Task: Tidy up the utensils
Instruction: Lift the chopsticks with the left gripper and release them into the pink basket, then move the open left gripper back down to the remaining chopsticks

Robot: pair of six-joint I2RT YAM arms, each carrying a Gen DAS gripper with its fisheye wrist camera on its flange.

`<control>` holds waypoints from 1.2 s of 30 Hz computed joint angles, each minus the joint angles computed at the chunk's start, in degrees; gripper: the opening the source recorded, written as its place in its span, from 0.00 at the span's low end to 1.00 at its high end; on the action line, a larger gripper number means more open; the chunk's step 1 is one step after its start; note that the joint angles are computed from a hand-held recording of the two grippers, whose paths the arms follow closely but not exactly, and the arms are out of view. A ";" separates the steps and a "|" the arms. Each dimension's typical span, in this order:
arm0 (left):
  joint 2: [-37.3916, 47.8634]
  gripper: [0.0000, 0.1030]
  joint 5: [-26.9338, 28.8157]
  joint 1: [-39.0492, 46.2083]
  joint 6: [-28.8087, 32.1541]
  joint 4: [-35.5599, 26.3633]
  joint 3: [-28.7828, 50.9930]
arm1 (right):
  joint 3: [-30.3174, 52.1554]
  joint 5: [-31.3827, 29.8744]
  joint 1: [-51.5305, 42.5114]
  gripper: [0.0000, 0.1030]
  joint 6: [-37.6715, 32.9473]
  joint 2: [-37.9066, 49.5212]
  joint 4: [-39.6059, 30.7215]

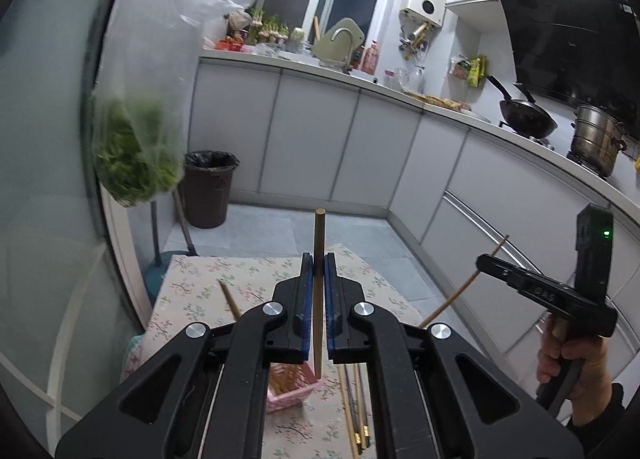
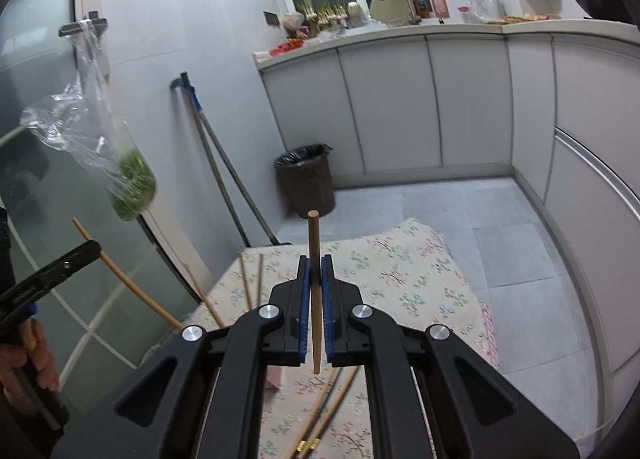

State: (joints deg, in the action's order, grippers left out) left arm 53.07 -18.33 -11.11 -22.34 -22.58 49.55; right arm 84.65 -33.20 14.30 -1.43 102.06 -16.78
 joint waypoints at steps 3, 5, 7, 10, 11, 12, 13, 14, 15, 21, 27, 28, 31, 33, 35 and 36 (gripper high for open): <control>0.86 0.04 -2.62 0.11 0.83 0.68 -0.48 | -0.49 -0.31 1.09 0.05 0.27 -0.19 0.53; 1.76 0.04 -3.47 0.41 1.49 1.53 -1.18 | -0.75 -0.34 1.83 0.05 0.46 -0.10 0.78; 3.02 0.04 -3.81 0.79 2.16 2.29 -1.60 | -0.62 -0.19 2.76 0.05 0.77 0.27 0.87; 5.51 0.04 -3.05 2.13 3.28 3.23 -2.07 | -0.75 -0.08 3.80 0.05 1.24 0.23 1.17; 6.31 0.04 -2.61 2.59 3.30 3.61 -2.47 | -0.91 0.00 4.12 0.05 1.45 0.21 1.50; 6.99 0.04 -2.15 2.97 3.30 3.79 -2.70 | -1.12 -0.01 4.35 0.05 1.63 0.08 1.83; 7.77 0.04 -1.55 3.48 3.41 3.75 -2.63 | -1.31 -0.05 4.55 0.05 1.83 -0.02 2.15; 8.84 0.04 -0.82 4.11 3.59 3.72 -2.60 | -1.55 0.04 4.79 0.05 2.02 -0.15 2.42; 9.98 0.04 -0.18 4.61 3.65 3.64 -2.23 | -1.66 0.08 5.00 0.05 2.16 -0.22 2.59; 14.90 0.04 4.54 7.56 3.30 4.94 -3.12 | -2.10 0.67 6.62 0.06 2.11 -0.32 2.76; 16.48 0.06 6.53 8.68 3.52 6.51 -3.80 | -2.50 1.34 8.19 0.06 2.06 -0.45 2.89; 16.27 0.08 6.73 8.87 3.53 6.64 -3.92 | -2.63 1.38 8.37 0.06 2.11 -0.49 3.02; 14.79 0.57 6.07 8.68 2.43 6.28 -4.11 | -2.92 1.32 8.82 0.06 2.48 -0.48 3.51; 12.18 0.93 4.77 8.55 0.79 7.53 -5.71 | -2.95 0.89 8.95 0.06 2.84 -0.28 3.85; 9.72 0.93 7.02 9.66 -0.25 8.31 -6.79 | -2.83 0.51 9.06 0.06 3.16 0.05 4.02; 9.37 0.93 8.83 10.45 -0.85 8.10 -6.71 | -2.87 0.44 9.22 0.06 3.33 0.16 4.20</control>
State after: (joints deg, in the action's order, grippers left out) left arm 62.44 -9.50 -0.66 -23.19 -14.48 42.84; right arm 81.78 -32.77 23.52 1.90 102.22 -12.57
